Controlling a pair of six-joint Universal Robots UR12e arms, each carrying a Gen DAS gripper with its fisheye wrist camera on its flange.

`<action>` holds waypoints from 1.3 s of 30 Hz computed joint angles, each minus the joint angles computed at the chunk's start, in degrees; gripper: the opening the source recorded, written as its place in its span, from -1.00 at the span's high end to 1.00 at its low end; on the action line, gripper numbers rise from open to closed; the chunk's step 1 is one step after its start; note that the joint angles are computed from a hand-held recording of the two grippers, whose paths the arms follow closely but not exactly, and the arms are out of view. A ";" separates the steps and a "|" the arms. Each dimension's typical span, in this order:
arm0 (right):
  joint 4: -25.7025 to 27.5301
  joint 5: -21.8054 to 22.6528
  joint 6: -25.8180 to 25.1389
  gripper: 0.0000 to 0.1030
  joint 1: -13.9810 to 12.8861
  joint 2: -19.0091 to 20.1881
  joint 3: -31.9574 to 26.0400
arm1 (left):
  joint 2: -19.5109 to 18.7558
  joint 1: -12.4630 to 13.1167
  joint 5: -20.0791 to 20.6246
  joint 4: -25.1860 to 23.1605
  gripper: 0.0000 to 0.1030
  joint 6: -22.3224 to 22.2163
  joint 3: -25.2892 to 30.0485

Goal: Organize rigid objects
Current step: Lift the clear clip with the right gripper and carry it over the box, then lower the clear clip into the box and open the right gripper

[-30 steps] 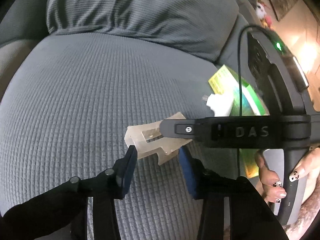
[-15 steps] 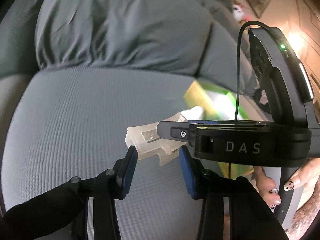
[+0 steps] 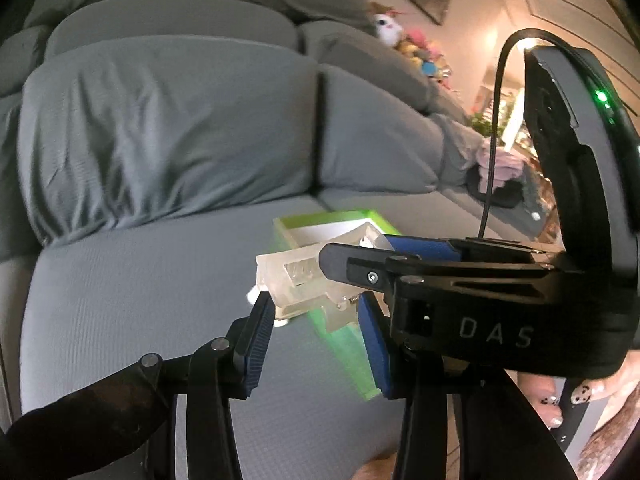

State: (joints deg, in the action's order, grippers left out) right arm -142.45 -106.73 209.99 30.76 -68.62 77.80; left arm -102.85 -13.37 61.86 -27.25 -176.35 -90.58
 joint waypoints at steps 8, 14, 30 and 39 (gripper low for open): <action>-4.13 -6.13 2.41 0.05 -0.26 -5.00 6.44 | -1.22 -3.74 -0.09 -0.30 0.15 3.54 2.66; -4.85 -7.98 6.11 0.04 -1.21 -7.86 10.71 | -2.60 -6.04 -0.54 -1.89 0.15 5.01 4.29; -1.28 -5.13 12.44 0.04 -4.32 -9.46 15.06 | -7.48 -8.51 -1.71 -10.04 0.15 6.29 8.72; 1.20 -2.66 13.97 0.04 -5.65 -9.18 15.56 | -9.22 -8.65 -3.04 -14.39 0.15 5.80 10.35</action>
State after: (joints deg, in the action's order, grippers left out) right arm -141.25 -109.39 223.97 25.11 -77.80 93.36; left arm -112.07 -22.02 58.81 -41.64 -170.54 -80.23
